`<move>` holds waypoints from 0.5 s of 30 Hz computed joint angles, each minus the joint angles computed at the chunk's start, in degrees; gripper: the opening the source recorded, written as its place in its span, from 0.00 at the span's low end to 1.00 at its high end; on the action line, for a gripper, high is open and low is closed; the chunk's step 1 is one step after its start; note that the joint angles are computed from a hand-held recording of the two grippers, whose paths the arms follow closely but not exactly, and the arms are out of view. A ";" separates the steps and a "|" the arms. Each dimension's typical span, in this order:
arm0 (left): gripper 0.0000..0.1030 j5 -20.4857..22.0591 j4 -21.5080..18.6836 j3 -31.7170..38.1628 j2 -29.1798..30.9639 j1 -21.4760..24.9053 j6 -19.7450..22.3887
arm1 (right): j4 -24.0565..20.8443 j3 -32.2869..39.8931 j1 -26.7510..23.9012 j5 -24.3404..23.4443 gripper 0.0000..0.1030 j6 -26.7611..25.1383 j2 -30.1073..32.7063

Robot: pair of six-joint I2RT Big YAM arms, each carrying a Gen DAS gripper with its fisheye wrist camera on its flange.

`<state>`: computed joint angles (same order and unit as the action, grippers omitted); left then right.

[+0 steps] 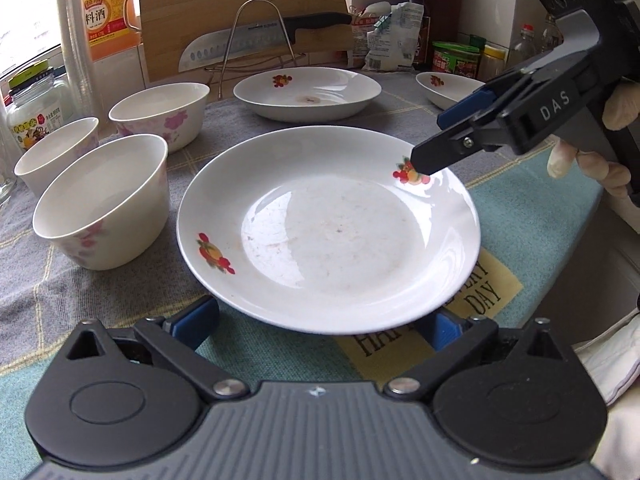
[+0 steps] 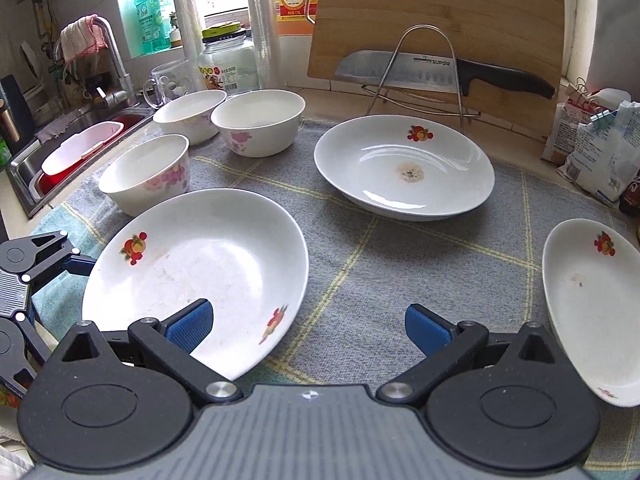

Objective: Organize plates and bowls

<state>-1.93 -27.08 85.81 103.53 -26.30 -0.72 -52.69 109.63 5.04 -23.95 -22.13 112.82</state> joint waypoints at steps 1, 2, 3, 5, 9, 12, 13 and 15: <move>1.00 0.31 -0.02 0.04 0.02 0.10 0.29 | -1.00 0.86 0.44 0.37 1.00 -0.14 0.56; 1.00 0.57 -0.14 0.10 0.03 0.17 0.46 | -2.10 1.82 0.84 0.93 1.00 -0.32 1.11; 1.00 0.90 -0.17 0.17 0.09 0.30 0.72 | -3.05 2.69 1.11 1.02 1.00 -0.50 1.61; 1.00 1.46 -0.05 0.14 0.10 0.52 1.25 | -6.21 5.50 1.58 -0.33 1.00 -1.25 3.35; 1.00 2.87 1.86 -1.00 -0.23 0.93 2.55 | -12.54 11.70 2.58 -0.83 1.00 -3.52 7.25; 1.00 4.20 4.36 -2.36 -0.57 1.26 3.73 | -15.02 14.71 3.13 0.07 1.00 -4.41 8.98; 1.00 4.72 5.10 -2.87 -0.77 1.42 4.07 | -15.88 15.71 3.12 -0.21 1.00 -4.45 9.58; 1.00 5.68 6.08 -3.39 -0.91 1.69 4.76 | -17.91 18.05 3.18 -0.34 1.00 -4.41 11.05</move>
<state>3.75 -21.00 82.42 102.63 -24.61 4.04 -70.60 127.68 8.22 -24.29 -26.53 123.87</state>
